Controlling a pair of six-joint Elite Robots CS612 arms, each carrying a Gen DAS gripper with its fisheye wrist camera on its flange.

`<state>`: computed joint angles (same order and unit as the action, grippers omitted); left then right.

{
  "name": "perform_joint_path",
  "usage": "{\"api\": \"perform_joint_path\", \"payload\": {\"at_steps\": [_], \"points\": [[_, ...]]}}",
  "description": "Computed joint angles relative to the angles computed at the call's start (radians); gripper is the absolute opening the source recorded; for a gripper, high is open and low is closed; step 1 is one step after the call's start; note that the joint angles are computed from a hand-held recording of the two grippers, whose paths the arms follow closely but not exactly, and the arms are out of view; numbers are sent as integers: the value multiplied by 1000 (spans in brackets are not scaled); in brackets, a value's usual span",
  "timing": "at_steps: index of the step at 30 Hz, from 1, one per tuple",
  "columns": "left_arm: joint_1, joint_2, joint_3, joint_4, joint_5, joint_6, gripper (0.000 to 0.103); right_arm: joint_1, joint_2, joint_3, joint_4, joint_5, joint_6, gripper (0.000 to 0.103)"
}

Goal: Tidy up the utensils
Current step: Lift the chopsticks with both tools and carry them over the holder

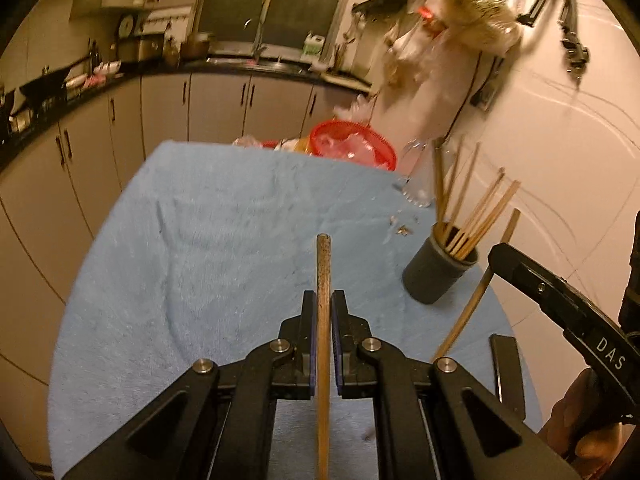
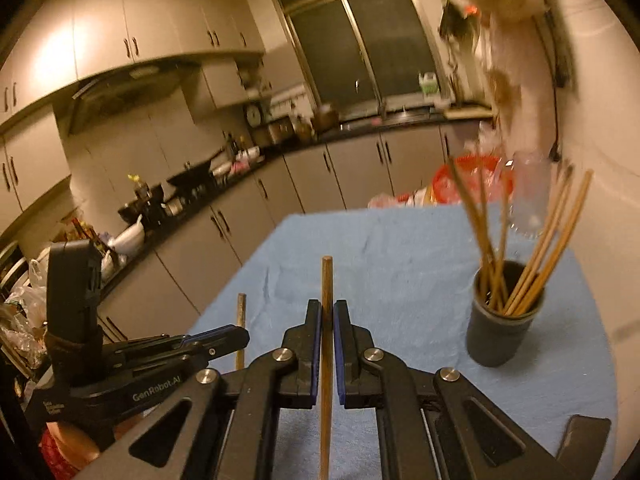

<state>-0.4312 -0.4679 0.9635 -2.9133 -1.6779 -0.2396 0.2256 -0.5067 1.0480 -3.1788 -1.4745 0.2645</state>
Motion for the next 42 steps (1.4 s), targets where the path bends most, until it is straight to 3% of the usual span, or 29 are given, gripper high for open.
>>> {"api": "perform_joint_path", "payload": {"at_steps": [3,16,34,42], "points": [[-3,-11,15,-23,13,3,7,6,-38,72,-68,-29,6,7],[-13,-46,69,-75,14,12,7,-5,-79,157,-180,-70,46,6],[-28,-49,30,-61,-30,63,7,-41,-146,260,-290,-159,103,6],[-36,-43,-17,-45,-58,90,7,-45,-171,278,-326,-200,77,6]]}}
